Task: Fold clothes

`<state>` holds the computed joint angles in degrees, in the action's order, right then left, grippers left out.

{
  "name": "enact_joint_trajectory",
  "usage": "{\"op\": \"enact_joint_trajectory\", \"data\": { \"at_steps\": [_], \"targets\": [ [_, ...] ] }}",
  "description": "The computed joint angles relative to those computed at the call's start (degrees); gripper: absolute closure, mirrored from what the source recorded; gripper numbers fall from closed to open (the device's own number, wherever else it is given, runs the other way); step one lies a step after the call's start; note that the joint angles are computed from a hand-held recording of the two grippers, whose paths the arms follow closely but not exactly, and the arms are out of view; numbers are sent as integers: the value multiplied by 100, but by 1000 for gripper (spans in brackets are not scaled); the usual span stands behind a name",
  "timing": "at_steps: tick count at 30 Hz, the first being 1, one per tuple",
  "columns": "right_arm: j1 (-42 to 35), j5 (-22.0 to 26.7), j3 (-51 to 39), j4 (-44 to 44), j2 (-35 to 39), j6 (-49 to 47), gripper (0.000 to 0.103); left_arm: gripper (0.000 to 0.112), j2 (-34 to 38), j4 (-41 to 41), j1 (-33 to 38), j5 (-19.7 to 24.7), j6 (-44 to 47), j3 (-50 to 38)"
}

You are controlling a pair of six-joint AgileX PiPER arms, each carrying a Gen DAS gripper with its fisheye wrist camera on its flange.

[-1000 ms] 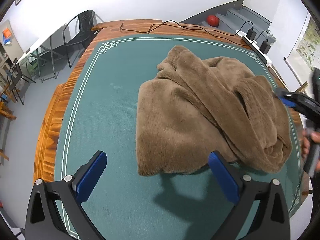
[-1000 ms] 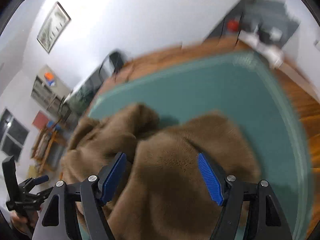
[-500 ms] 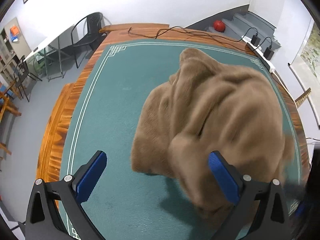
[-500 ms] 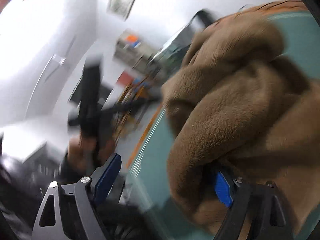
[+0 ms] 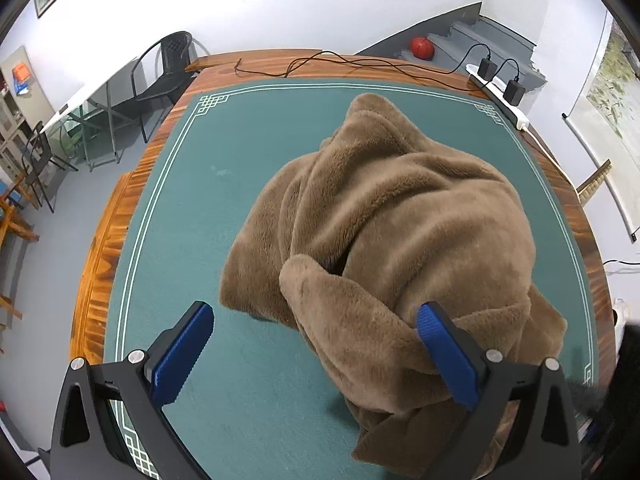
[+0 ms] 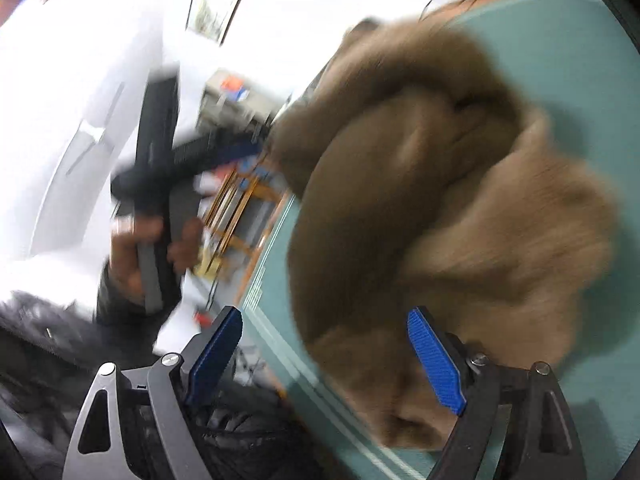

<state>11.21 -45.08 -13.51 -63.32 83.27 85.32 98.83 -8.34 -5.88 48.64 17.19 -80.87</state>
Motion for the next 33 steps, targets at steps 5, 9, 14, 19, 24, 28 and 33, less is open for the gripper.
{"op": "enact_joint_trajectory", "data": {
  "at_steps": [5,9,14,19,24,28,33],
  "targets": [
    [-817,310,318,593,-355,9,16,10,-152,-48,145,-8,-31,86],
    [-1350,-74,-146,-68,-294,740,16,10,-136,-2,292,7,-114,44],
    [-1242,90,-1526,-204,724,983,16,10,-151,25,491,-1,-80,46],
    [-1216,581,-3029,-1076,1730,2251,16,10,-162,18,829,9,-8,56],
    [-979,36,-3998,-1903,2490,2859,16,10,-22,61,1320,41,-57,-164],
    [-29,-405,-4043,-1825,2097,2177,8,10,174,98,1660,132,-216,-539],
    [827,-1541,-4002,-1856,2182,1636,7,10,304,166,2018,192,-414,-916]
  ]
}}
